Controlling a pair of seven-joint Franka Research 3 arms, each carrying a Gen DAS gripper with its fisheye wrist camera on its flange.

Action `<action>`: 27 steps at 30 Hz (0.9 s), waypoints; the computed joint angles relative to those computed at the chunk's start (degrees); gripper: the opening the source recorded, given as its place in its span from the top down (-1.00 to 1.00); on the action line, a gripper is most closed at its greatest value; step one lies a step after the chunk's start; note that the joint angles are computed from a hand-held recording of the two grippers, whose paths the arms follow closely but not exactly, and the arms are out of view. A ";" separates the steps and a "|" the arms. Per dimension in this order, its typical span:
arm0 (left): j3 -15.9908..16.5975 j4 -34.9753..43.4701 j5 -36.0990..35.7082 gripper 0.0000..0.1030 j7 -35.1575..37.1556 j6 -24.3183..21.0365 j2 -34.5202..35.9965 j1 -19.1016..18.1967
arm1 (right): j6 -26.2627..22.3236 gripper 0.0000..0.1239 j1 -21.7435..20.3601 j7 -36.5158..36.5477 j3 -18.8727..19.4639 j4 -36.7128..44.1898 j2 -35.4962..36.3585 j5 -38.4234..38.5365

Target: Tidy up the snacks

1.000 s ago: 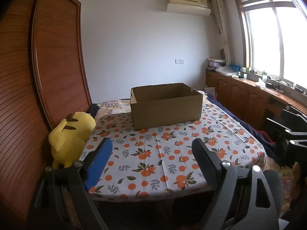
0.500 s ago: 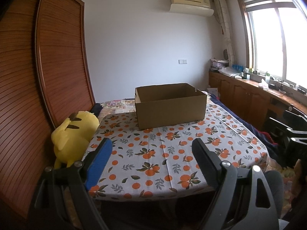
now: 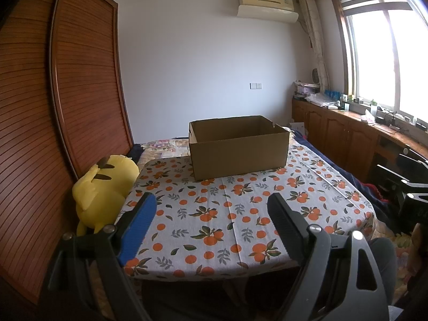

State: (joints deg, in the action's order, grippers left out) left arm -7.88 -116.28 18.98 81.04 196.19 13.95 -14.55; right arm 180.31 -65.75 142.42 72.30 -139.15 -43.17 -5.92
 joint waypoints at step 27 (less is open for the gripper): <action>0.22 -0.02 -0.46 -0.67 0.40 0.24 0.08 -0.21 | -0.11 -0.66 -0.71 0.64 0.73 0.48 -0.65 0.12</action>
State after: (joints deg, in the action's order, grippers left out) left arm -7.66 -116.29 18.52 81.43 196.43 14.03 -14.76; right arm 180.20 -66.46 143.06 73.04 -138.67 -43.82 -5.81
